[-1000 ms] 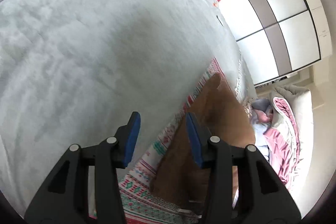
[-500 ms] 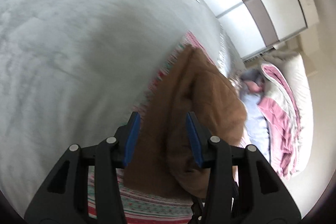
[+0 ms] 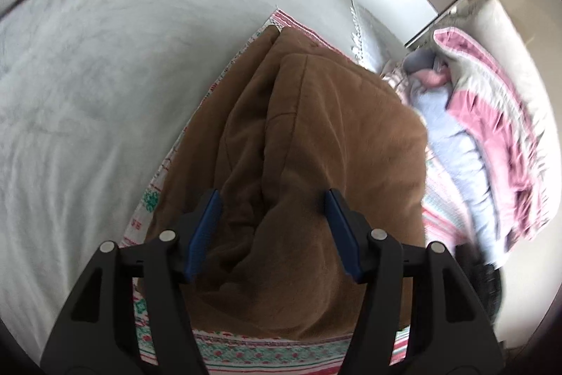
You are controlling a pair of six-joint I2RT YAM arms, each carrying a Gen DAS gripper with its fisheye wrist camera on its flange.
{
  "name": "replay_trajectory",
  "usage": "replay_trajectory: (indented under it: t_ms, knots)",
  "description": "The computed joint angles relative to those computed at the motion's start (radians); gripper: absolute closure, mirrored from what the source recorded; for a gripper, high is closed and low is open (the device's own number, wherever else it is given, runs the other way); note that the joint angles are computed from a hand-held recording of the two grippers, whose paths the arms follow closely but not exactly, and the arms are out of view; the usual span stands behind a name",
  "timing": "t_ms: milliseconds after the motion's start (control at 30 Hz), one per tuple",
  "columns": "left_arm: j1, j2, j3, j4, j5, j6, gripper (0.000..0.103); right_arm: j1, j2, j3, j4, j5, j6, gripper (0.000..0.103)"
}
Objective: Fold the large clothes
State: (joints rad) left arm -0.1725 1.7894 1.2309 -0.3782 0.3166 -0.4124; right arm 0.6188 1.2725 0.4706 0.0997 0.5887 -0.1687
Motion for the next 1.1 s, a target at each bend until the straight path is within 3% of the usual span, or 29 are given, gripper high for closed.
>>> replay_trajectory:
  t_ms: [133,233,300,400,500,567,633,800,933,1100]
  knots:
    - [-0.017,0.024,0.022,-0.022,-0.049,0.0,0.043,-0.001,0.018,-0.004,0.019,-0.016,0.029,0.028]
    - [-0.025,0.027,0.023,-0.027,-0.077,0.009,0.056,-0.008,0.008,-0.009,0.014,-0.022,0.041,0.032]
    - [-0.032,0.022,0.014,-0.012,-0.078,0.012,0.081,-0.012,0.006,-0.008,0.009,-0.027,0.048,0.036]
    - [-0.044,0.018,0.007,0.007,-0.088,-0.003,0.09,-0.021,-0.002,-0.005,-0.002,-0.036,0.055,0.045]
    - [-0.042,-0.041,-0.039,0.055,-0.09,-0.033,0.093,-0.048,-0.018,-0.01,0.007,-0.067,0.036,0.061]
    - [-0.033,-0.115,-0.083,0.09,-0.075,-0.031,0.094,-0.062,-0.046,-0.014,0.002,-0.101,0.02,0.078]
    - [-0.032,-0.182,-0.115,0.104,-0.077,-0.022,0.094,-0.048,-0.072,0.0,-0.027,-0.106,-0.001,0.085]
    - [-0.025,-0.303,-0.198,0.075,-0.183,0.044,0.094,0.009,-0.069,0.041,-0.083,-0.11,-0.015,0.089]
    - [0.007,-0.048,-0.099,0.024,-0.18,0.025,0.094,0.008,0.077,0.062,-0.055,-0.14,0.008,0.088]
    - [-0.011,-0.005,-0.084,0.068,-0.23,0.048,0.093,-0.061,0.112,0.093,-0.072,-0.243,0.093,0.088]
